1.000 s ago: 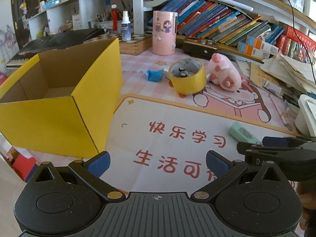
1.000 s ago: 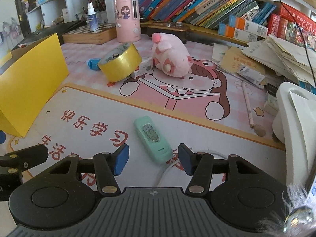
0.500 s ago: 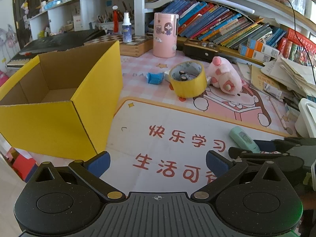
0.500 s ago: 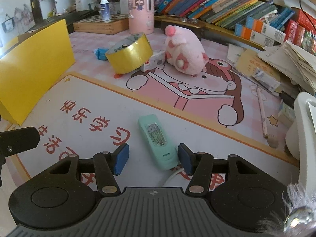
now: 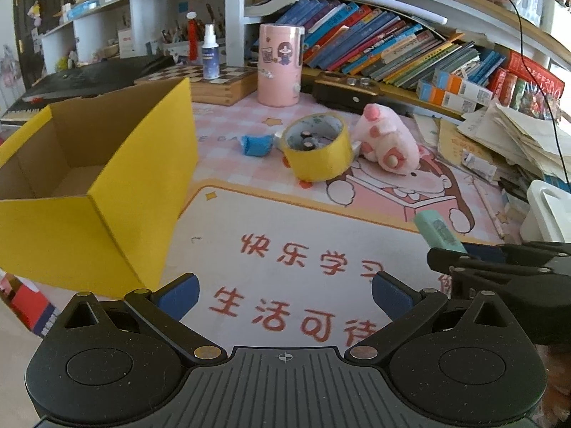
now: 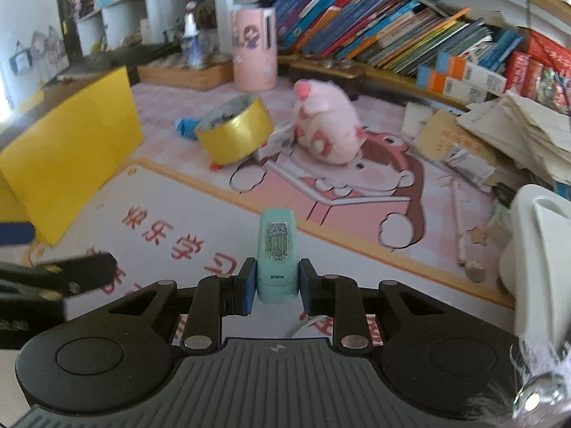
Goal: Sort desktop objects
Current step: 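Close the right gripper on the mint-green stick while the left tool approaches the tape roll, then grasp the yellow tape roll by its rim with the left gripper and lift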
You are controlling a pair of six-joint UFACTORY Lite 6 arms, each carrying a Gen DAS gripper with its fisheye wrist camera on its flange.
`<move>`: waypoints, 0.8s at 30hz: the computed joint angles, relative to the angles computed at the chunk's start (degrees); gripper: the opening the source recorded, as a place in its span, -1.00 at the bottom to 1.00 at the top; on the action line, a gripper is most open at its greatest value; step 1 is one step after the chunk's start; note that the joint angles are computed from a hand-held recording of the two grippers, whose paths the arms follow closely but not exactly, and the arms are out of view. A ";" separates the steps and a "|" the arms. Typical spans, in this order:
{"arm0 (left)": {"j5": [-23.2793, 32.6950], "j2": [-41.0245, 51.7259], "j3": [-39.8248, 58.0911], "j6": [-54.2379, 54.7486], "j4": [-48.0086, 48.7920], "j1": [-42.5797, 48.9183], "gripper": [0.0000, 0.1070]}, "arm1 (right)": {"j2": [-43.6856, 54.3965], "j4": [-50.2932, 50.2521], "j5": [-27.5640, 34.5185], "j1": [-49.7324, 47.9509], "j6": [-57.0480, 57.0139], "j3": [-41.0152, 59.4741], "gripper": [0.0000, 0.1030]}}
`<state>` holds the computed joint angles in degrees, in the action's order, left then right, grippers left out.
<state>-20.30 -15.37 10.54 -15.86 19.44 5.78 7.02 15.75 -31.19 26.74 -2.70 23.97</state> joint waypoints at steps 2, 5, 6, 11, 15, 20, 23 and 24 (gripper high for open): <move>-0.39 1.73 1.15 0.00 -1.13 -1.04 0.93 | -1.76 0.04 1.10 -0.72 0.01 -0.61 -0.56; -1.20 4.59 2.99 0.03 -2.78 -2.48 0.93 | -3.83 -0.14 2.60 -1.97 0.49 -1.46 -0.56; -1.50 5.69 3.76 0.34 -3.70 -3.11 0.93 | -4.18 0.11 2.72 -2.30 0.30 -1.67 -0.56; -2.88 11.84 8.57 2.92 -8.88 -5.43 0.93 | -4.40 -1.31 3.33 -4.62 1.13 -1.98 -0.56; -4.09 18.25 14.12 2.91 -10.00 -5.97 0.93 | -3.91 -4.38 3.69 -6.37 3.88 -1.62 -0.56; -4.97 27.03 22.36 2.91 -10.71 -6.16 0.92 | -2.35 -8.04 3.23 -7.54 7.03 -0.47 -0.56; -4.60 32.15 27.75 1.46 -9.82 -5.80 0.85 | -1.25 -9.12 3.25 -7.76 7.82 0.43 -0.56; -4.35 33.63 29.37 0.75 -9.15 -5.55 0.83 | -0.77 -9.45 3.25 -7.85 7.98 0.80 -0.56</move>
<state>-24.65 18.26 39.91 -15.11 10.29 0.22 6.25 6.31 -27.94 18.88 5.28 24.77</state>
